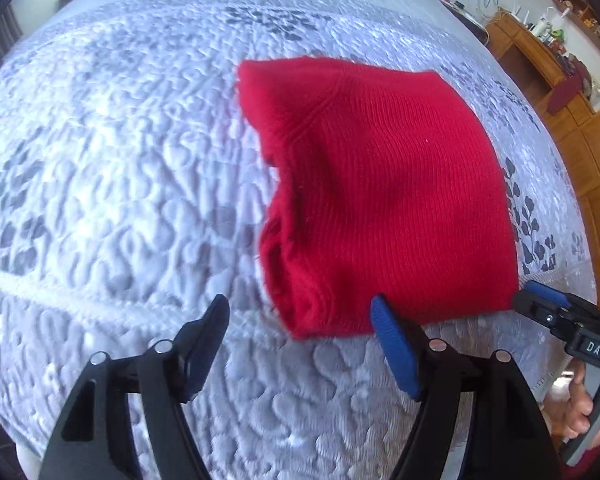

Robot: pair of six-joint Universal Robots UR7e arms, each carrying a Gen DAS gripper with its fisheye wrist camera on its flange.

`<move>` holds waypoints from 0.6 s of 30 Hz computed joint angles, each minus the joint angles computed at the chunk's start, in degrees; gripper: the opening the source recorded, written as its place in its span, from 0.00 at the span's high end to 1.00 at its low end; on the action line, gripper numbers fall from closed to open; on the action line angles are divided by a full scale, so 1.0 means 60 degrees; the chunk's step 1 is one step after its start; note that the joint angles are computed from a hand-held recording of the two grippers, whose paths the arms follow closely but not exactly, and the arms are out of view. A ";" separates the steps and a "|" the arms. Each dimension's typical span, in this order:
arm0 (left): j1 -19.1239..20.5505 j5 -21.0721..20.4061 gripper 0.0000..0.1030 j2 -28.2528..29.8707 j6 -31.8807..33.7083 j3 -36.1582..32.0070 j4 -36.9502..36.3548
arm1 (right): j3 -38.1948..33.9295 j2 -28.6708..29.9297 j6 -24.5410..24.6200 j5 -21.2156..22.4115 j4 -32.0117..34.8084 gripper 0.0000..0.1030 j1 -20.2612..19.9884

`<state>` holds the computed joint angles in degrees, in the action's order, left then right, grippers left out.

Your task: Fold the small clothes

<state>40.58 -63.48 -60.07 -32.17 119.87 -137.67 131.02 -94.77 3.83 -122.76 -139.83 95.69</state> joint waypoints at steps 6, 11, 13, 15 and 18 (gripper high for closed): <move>-0.0648 0.0827 0.26 -0.0854 -0.0731 0.0457 0.0800 | 0.0411 -0.0306 0.1252 -0.1766 0.0246 0.19 0.1403; -0.1033 0.1103 0.25 -0.1391 -0.1199 0.0692 0.1427 | 0.0629 -0.0863 0.1957 -0.1910 0.1057 0.19 0.1906; -0.1176 0.1112 0.25 -0.1578 -0.1418 0.0745 0.1705 | 0.0583 -0.0903 0.2301 -0.2023 0.1417 0.19 0.2139; -0.1317 0.1157 0.25 -0.1794 -0.1579 0.0811 0.1919 | 0.0524 -0.0893 0.2675 -0.2012 0.1691 0.19 0.2372; -0.1631 0.1350 0.25 -0.2082 -0.1895 0.0863 0.2424 | 0.0431 -0.0965 0.3016 -0.1987 0.2059 0.18 0.2655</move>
